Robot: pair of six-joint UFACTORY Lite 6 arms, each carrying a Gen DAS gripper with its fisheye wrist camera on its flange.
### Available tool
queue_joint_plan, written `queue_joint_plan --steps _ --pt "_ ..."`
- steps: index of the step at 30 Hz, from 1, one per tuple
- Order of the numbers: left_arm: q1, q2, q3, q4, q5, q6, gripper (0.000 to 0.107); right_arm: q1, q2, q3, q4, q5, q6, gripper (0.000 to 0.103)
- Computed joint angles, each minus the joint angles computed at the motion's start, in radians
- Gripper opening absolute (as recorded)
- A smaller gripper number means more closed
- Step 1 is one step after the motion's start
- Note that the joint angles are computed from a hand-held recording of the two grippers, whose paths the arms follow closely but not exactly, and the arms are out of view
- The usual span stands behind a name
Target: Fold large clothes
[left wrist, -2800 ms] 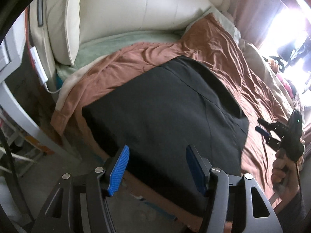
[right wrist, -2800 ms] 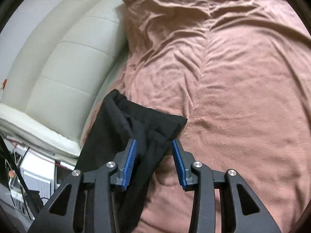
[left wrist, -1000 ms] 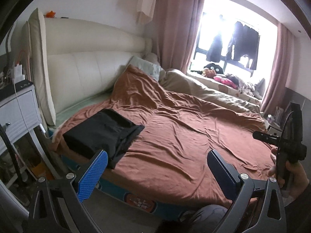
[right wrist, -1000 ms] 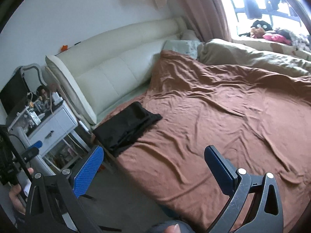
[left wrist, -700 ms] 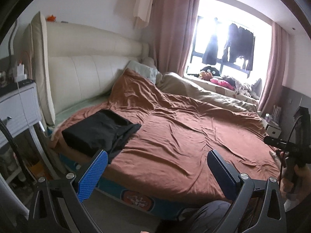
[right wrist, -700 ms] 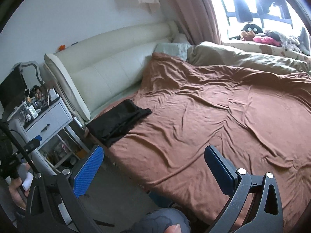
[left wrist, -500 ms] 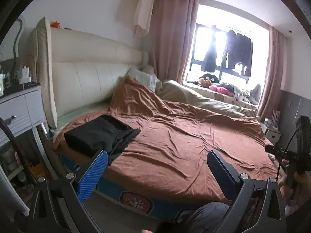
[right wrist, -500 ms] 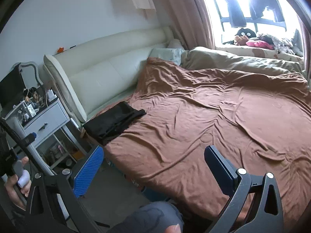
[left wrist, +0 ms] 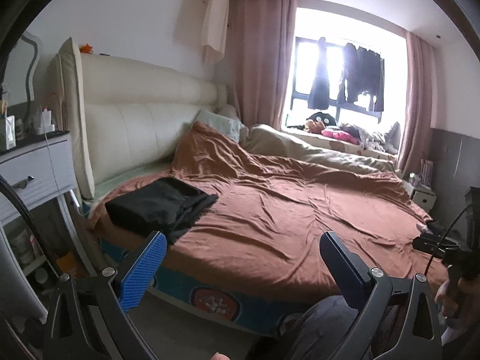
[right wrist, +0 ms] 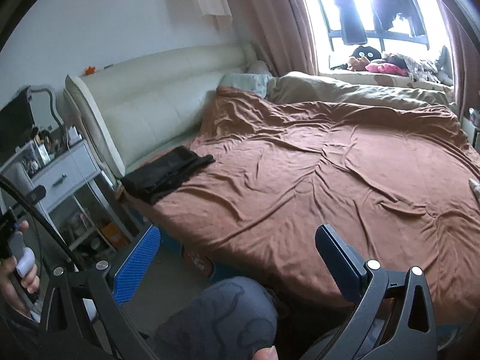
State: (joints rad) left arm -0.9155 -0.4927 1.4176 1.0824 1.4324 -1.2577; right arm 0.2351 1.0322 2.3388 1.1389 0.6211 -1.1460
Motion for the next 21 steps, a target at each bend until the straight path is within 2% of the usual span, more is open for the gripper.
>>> queue_joint_plan --steps 12,21 --pt "0.007 -0.004 -0.069 -0.038 -0.071 -0.038 0.103 -0.005 0.047 0.094 -0.114 0.020 0.137 0.103" --pt "0.032 -0.001 -0.071 -0.059 -0.096 -0.043 0.103 -0.009 0.025 0.030 -0.085 0.010 0.109 0.103"
